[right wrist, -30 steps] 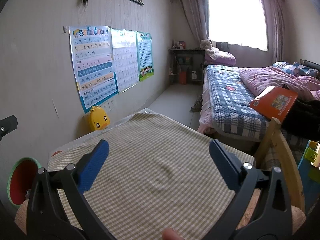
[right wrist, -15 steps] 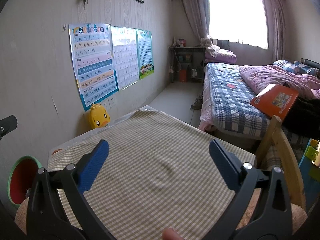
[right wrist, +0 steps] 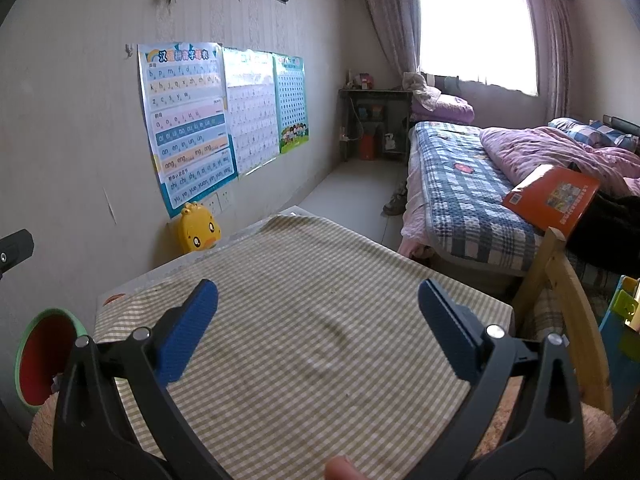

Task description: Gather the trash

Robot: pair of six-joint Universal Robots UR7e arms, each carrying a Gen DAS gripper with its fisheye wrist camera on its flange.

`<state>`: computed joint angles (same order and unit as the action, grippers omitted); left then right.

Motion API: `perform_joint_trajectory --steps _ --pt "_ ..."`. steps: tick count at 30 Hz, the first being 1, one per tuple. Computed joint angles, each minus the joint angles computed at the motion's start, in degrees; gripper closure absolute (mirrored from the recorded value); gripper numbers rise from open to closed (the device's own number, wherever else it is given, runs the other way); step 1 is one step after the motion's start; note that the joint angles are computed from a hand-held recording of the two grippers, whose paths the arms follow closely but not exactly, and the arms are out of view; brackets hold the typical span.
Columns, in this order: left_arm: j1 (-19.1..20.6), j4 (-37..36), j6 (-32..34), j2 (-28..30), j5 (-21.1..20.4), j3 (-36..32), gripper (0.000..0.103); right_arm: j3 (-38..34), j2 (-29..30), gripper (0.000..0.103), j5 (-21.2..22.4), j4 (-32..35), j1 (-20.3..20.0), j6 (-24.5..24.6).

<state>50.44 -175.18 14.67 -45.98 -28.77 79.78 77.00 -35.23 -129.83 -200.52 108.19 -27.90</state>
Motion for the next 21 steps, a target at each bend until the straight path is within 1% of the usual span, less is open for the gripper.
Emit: perform_joint_trajectory --steps 8,11,13,15,16,18,19,21 --pt "0.3 1.6 -1.7 -0.2 -0.8 0.2 0.008 -0.3 0.0 0.004 -0.3 1.9 -0.3 0.8" --pt "0.7 1.2 -2.1 -0.5 -2.5 1.0 0.008 -0.4 -0.2 0.004 -0.6 4.6 -0.6 2.9" --pt "1.0 0.5 -1.3 0.1 -2.6 0.8 0.008 -0.9 -0.3 0.004 -1.2 7.4 -1.0 5.2" --pt "1.8 2.8 -2.2 0.9 -2.8 0.1 0.008 -2.1 0.0 0.004 -1.8 9.7 -1.5 6.9" --pt "2.5 5.6 -4.1 1.5 -2.7 -0.6 0.008 -3.8 0.7 0.004 -2.5 10.8 -1.9 7.3" --pt "4.2 11.1 -8.2 2.8 -4.1 -2.1 0.008 -9.4 3.6 0.004 -4.7 14.0 -3.2 7.5" --pt "4.9 13.2 -9.9 3.7 -4.5 -3.1 0.008 -13.5 5.9 0.004 -6.0 15.9 -4.3 6.9" --pt "6.3 15.2 -11.2 6.3 -4.9 -5.3 0.008 -19.7 9.8 0.004 -8.4 18.9 -6.0 4.9"
